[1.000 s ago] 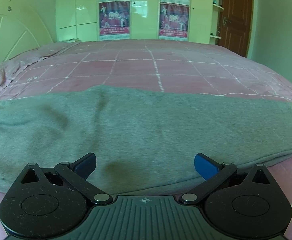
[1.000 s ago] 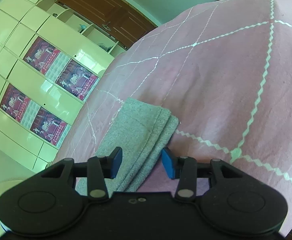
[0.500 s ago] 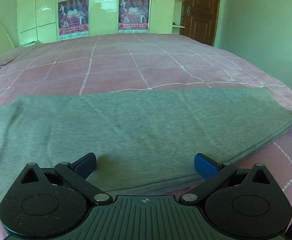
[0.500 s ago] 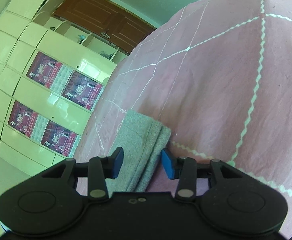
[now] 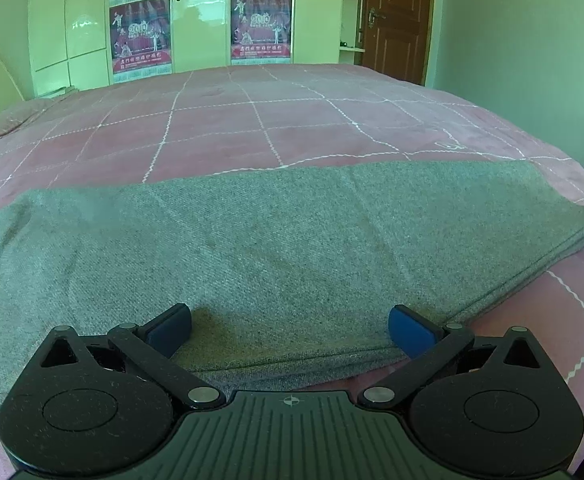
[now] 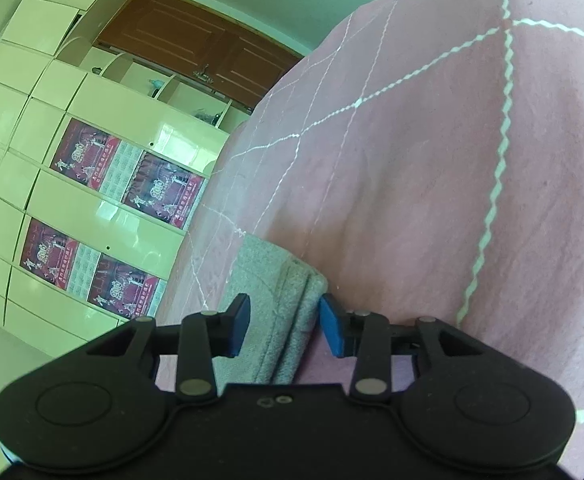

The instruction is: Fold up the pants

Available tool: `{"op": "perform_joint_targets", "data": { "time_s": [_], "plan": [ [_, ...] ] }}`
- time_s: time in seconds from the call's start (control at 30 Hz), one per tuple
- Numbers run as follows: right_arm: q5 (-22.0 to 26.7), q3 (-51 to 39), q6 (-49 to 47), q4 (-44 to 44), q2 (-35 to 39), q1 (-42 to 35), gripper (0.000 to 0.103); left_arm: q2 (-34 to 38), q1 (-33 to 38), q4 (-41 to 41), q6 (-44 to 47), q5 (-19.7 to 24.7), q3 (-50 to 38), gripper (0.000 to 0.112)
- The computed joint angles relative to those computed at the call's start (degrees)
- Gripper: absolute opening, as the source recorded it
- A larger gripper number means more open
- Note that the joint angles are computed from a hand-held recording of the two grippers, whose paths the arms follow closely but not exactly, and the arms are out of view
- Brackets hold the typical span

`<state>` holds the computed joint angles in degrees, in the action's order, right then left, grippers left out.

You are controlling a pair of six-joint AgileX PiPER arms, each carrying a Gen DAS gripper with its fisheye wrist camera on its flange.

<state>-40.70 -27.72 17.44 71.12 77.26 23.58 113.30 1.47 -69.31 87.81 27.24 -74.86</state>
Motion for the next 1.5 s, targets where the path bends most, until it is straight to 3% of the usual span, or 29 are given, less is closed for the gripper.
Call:
{"op": "perform_joint_targets", "data": {
  "time_s": [0.07, 0.13, 0.17, 0.33, 0.43, 0.77, 0.87, 0.97, 1.07, 1.13, 1.2, 1.27, 1.33, 1.5],
  "plan": [
    [0.97, -0.52, 0.07, -0.99, 0.58, -0.69, 0.032, 0.25, -0.11, 0.63, -0.67, 0.16, -0.52, 0.103],
    [3.85, -1.89, -4.96, 1.64, 1.07, -1.99, 0.013, 0.47, -0.66, 1.12, -1.34, -0.23, -0.84, 0.103],
    [4.31, -2.04, -6.11, 2.40, 1.35, -2.14, 0.009, 0.38, -0.66, 1.51, -1.72, -0.20, -0.86, 0.103],
    [3.84, -0.79, -2.86, -0.43, 1.15, -2.12, 0.009, -1.14, -1.14, 5.43, -9.49, 1.74, -1.97, 0.103],
    [3.86, -0.14, -1.68, -1.54, 0.80, -2.18, 0.009, -1.42, -3.16, 4.90, -6.83, -2.28, 0.34, 0.103],
    [6.42, -2.23, -8.98, 1.44, 0.50, -3.22, 0.017, -2.96, -4.80, 6.11, -12.43, -5.65, 2.05, 0.103],
    [7.07, -3.07, -10.08, 1.92, 0.92, -3.62, 0.021, -3.11, -5.35, 1.58, -7.15, -8.06, 4.08, 0.103],
    [7.95, -5.17, -18.21, 7.82, 1.53, -3.58, 0.009, -3.02, -6.39, -6.27, 1.49, -10.72, 6.24, 0.103],
    [5.11, -6.75, -23.34, 11.84, 1.08, -1.26, 0.007, -2.48, -6.49, -9.44, 5.07, -10.95, 6.29, 0.103],
    [3.05, -8.79, -27.59, 14.50, 0.58, 0.75, 0.007, -1.88, -5.61, -3.04, -1.92, -8.64, 4.16, 0.103],
    [2.74, -11.26, -30.49, 15.09, 0.21, 1.78, 0.006, -1.19, -1.19, -0.68, -5.61, 0.81, 0.53, 0.103],
    [3.12, -14.49, -34.91, 16.26, 0.35, 2.93, 0.006, -1.02, 5.26, -6.07, -0.80, 9.29, -0.93, 0.103],
    [3.21, -19.86, -41.82, 18.82, 2.22, 4.78, 0.006, -0.95, 11.88, -10.56, 4.69, 12.10, -1.56, 0.103],
    [4.03, -36.68, -56.60, 24.71, 12.00, 10.60, 0.007, 6.46, 27.77, -9.40, 3.97, 18.09, -15.20, 0.103]
  ]
}}
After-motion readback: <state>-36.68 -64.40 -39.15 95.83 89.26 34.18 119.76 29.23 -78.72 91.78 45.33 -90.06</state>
